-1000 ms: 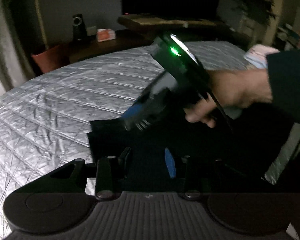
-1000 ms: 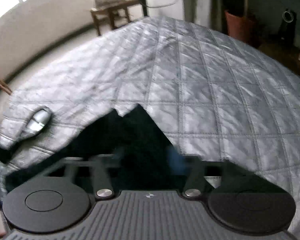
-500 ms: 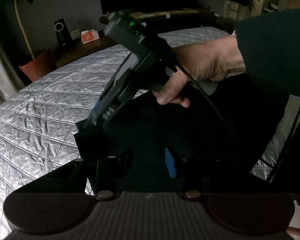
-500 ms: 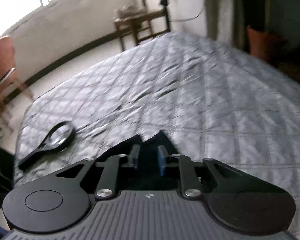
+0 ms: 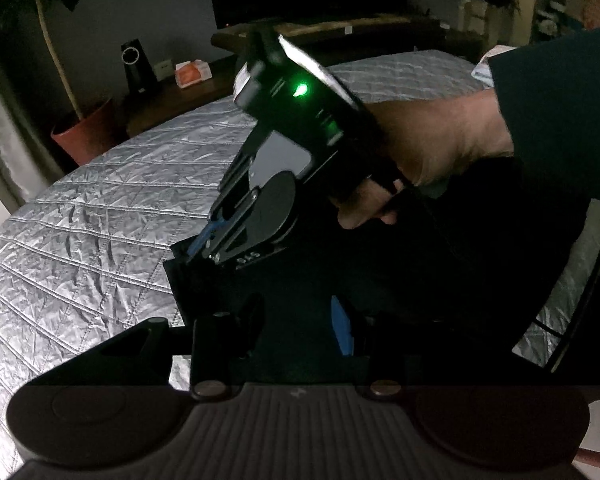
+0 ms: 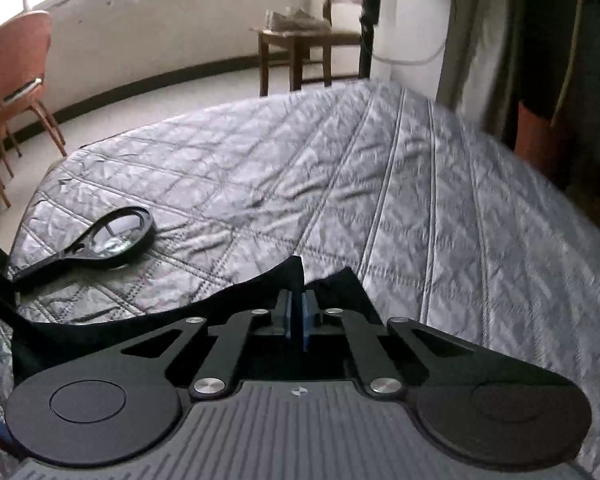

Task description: Fold clothes

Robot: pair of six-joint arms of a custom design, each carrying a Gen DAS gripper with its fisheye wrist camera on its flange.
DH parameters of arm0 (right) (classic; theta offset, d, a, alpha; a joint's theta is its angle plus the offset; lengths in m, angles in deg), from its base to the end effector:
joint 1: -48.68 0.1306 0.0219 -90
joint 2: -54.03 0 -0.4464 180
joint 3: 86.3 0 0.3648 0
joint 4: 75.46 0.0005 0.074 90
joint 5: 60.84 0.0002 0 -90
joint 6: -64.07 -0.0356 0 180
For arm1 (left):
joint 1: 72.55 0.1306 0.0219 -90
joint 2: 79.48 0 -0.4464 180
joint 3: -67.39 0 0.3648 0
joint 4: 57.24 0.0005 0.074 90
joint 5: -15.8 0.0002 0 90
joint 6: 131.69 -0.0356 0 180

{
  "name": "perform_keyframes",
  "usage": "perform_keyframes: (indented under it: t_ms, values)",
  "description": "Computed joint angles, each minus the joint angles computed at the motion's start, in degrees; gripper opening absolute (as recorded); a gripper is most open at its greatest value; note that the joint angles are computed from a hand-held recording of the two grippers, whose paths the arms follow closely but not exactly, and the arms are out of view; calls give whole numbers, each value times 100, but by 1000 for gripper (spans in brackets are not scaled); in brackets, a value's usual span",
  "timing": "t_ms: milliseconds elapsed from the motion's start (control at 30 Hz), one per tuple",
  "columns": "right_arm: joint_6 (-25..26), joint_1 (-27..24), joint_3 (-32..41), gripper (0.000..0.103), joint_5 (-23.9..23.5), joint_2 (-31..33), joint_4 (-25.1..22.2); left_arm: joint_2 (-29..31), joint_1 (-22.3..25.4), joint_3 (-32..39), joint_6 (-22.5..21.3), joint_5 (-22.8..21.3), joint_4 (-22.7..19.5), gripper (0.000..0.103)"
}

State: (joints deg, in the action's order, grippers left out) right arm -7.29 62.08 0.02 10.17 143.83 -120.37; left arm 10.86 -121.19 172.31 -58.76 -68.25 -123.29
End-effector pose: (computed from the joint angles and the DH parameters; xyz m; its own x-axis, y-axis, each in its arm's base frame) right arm 0.4408 0.1164 0.4742 -0.5520 -0.4422 -0.7070 -0.6393 0.7688 0.0183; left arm 0.2913 -0.3372 0.5831 -0.2625 0.7400 -0.6193 0.9062 0.4096 0.1053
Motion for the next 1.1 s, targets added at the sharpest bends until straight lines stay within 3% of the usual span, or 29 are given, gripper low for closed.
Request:
perform_keyframes:
  t_ms: [300,433,567,667,700,767,867,1000,1033,1100]
  values:
    - [-34,-156,160,4,97,-28,297,32,-118,25,-3,-107,-33,34]
    - [-1,-120,198,3,388,131,439,65,-203,9,47,-222,-48,35]
    - [-112,-99,294,5,749,369,215,111,-284,27,60,-327,-81,35]
    - [-501,-359,267,14,-22,220,94,113,-331,31,42,-316,-72,35]
    - [-410,-416,275,17,-129,179,-72,113,-352,35,41,-310,-66,35]
    - [-103,-487,298,24,-125,121,-459,120,-397,43,41,-322,-65,35]
    - [113,-549,279,26,-58,136,-863,154,-470,70,58,-382,-85,35]
    - [-16,-598,150,46,-33,151,-959,207,-577,108,78,-454,-116,35]
    - [-27,-591,98,45,15,123,-881,221,-604,117,79,-472,-126,35]
    - [3,-578,7,31,61,73,-752,244,-652,138,79,-506,-138,35]
